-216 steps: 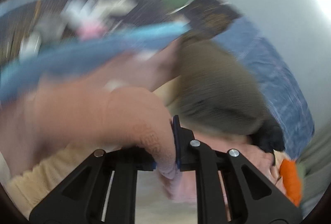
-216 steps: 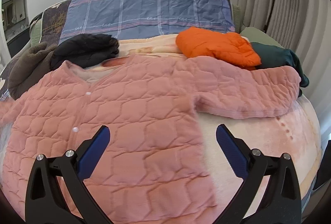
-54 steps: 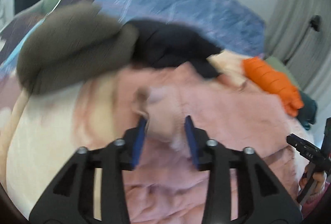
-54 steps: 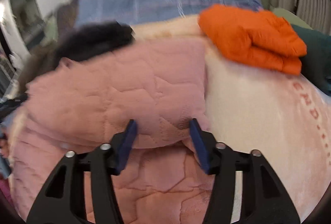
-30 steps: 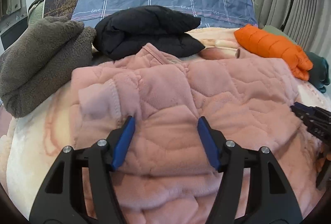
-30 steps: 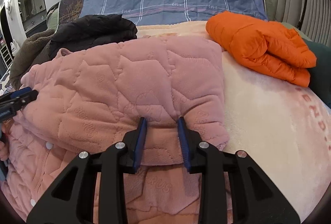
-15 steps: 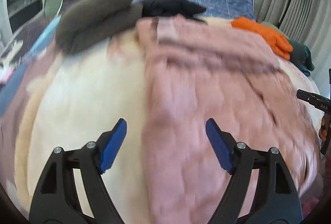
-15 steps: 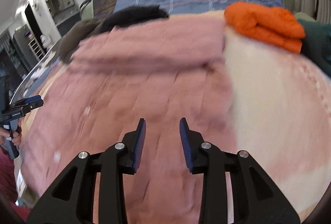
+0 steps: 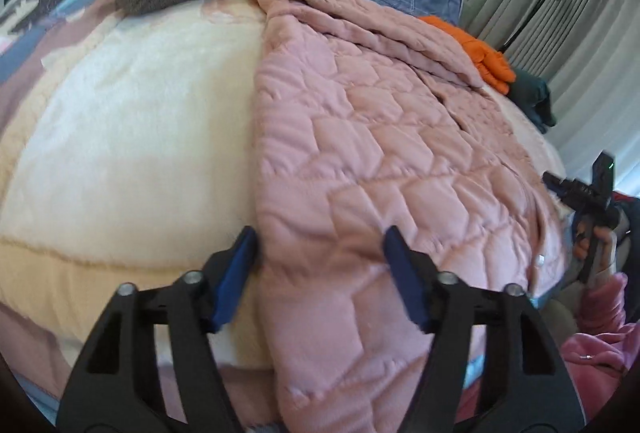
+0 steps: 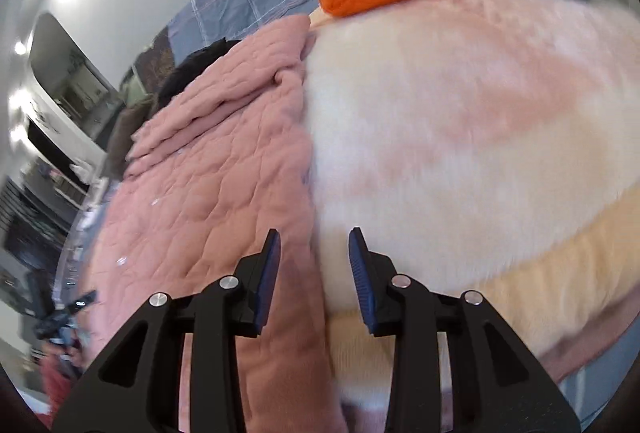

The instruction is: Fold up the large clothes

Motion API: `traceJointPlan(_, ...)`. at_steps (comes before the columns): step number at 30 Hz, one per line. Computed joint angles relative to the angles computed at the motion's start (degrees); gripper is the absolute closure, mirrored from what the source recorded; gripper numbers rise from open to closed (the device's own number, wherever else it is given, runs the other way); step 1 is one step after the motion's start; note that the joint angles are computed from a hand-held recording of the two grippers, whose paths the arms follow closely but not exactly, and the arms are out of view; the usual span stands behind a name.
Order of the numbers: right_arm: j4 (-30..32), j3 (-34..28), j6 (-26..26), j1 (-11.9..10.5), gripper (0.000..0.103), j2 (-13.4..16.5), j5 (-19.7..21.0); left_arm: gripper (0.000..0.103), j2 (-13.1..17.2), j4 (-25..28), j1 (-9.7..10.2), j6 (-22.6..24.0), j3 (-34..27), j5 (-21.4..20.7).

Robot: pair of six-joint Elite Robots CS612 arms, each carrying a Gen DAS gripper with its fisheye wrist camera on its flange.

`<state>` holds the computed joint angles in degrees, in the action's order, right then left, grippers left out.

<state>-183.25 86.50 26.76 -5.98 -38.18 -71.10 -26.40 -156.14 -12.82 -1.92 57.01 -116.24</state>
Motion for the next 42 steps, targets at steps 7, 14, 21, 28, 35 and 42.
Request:
traceJointPlan(7, -5.69, 3.65, -0.08, -0.8, 0.056, -0.5, 9.4, 0.041, -2.12, -2.82, 0.22, 1.6, 4.56, -1.59)
traceJointPlan(14, -4.1, 0.06, 1.36, -0.63, 0.05, 1.51, 14.45, 0.034, 0.61, 0.73, -0.16, 2.76, -0.64, -4.5)
traceJointPlan(21, -3.04, 4.95, -3.34, -0.49, 0.05, -1.34, 16.08, 0.056, -1.27, -1.19, 0.51, 1.77, 3.28, -6.08)
traceJointPlan(28, -19.38, 2.31, 10.26, -1.17, 0.091, 1.28, 18.65, 0.09, -1.58, -7.66, -0.24, -0.74, 3.19, -5.48)
traceJointPlan(35, -30.53, 3.72, 9.36, -0.81, 0.093, -3.18, 14.73, 0.092, -5.16, -26.75, -0.68, -1.51, 5.35, -6.86)
traceJointPlan(42, -37.91, 11.91, 4.5, -0.92, 0.093, -8.98, 9.69, 0.091, -8.53, -39.57, 0.31, -6.5, 11.09, -9.86)
